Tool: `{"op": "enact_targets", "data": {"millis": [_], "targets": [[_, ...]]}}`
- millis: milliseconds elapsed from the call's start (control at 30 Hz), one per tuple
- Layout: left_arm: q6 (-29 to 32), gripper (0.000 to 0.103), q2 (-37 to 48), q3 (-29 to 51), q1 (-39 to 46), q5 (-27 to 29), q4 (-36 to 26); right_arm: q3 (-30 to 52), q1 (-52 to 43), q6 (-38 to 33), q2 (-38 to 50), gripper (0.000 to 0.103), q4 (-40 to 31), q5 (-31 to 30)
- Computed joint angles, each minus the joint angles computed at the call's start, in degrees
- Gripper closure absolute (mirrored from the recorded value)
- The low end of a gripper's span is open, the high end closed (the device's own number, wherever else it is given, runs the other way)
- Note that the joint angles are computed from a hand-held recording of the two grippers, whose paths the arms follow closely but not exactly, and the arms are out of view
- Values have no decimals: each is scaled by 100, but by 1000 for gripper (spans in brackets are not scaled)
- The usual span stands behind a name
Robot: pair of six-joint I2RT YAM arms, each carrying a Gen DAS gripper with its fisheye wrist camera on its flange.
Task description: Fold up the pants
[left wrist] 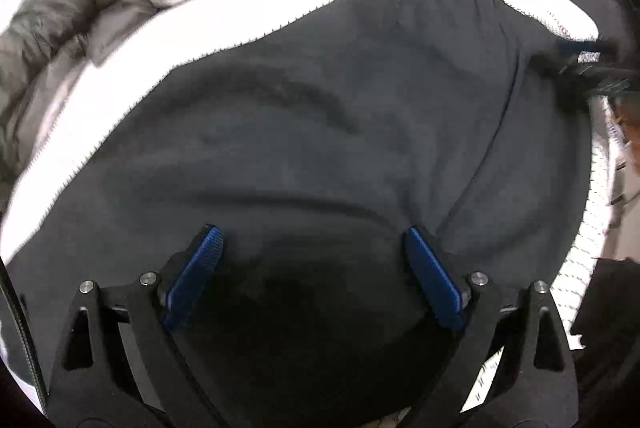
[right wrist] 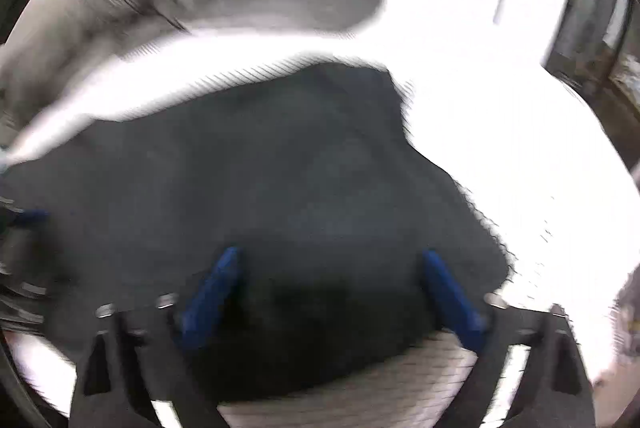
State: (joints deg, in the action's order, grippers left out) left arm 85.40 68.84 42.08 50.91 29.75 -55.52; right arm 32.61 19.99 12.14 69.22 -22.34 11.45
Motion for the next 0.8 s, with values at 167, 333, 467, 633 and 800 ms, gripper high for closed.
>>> {"op": "enact_targets", "data": {"millis": [167, 333, 467, 633, 800], "targets": [[108, 6, 557, 552, 108, 58, -355, -263, 19, -225, -736, 58, -293, 8], [548, 20, 643, 903, 359, 732, -1596, -310, 112, -392, -731, 75, 38, -60], [843, 38, -42, 254, 59, 354, -1477, -310, 97, -49, -943, 46, 182, -496], [1956, 23, -469, -190, 711, 429, -1322, -284, 1151, -85, -312, 31, -143, 837], [2571, 18, 189, 412, 1369, 497, -1818, -792, -96, 92, -2356, 25, -867, -42]]}}
